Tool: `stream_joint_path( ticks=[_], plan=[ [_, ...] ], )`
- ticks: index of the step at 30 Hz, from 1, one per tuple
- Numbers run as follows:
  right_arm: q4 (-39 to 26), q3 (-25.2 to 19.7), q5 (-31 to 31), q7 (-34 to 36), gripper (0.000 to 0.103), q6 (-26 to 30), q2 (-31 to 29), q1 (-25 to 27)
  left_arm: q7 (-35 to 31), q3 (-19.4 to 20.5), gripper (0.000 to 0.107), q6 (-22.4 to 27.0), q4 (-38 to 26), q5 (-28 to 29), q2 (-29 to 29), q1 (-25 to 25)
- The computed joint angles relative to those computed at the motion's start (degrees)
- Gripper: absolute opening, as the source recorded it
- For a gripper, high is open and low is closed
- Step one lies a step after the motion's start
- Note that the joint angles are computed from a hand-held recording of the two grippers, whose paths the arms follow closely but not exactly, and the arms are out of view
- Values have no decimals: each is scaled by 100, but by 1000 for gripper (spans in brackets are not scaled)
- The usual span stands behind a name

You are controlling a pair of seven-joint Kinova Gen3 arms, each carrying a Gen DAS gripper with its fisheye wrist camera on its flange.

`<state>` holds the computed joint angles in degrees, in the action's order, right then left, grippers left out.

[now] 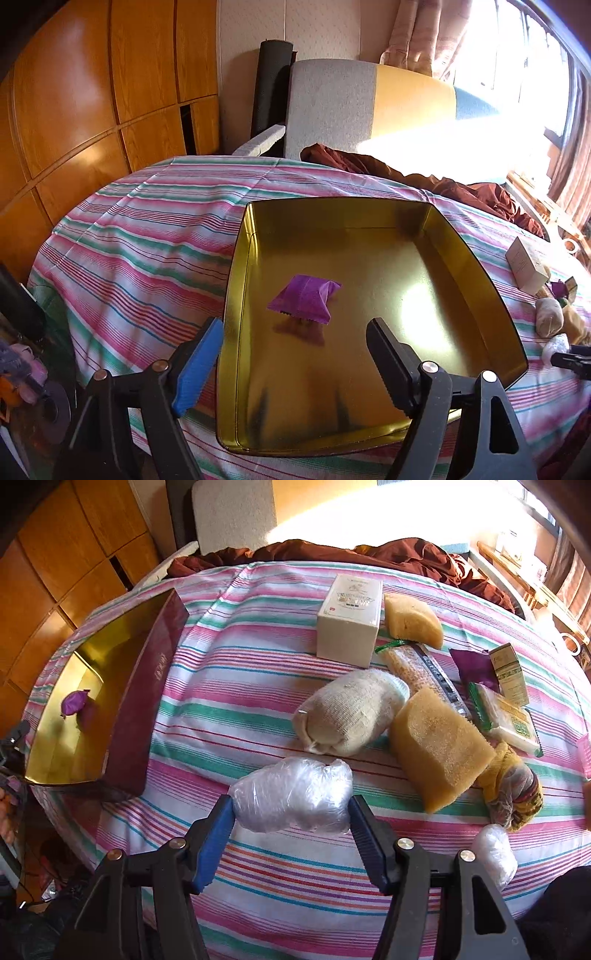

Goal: Organize objects
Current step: 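Release the purple packet into the gold tray with left while right carries the bundle, then lower the plastic bundle into the gold tray and open the right tool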

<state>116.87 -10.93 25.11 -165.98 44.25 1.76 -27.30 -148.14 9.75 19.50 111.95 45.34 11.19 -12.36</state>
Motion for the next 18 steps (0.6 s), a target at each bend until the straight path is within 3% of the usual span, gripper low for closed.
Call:
stream_joint_path(
  ticks=[8, 18],
  plan=[
    [-918, -148, 531, 270, 64, 19, 309, -374, -196, -98, 83, 132, 76, 255, -80, -150],
    [-2588, 153, -279, 1972, 64, -294, 1805, -618, -590, -333, 98, 108, 193, 784, -190, -275]
  ],
)
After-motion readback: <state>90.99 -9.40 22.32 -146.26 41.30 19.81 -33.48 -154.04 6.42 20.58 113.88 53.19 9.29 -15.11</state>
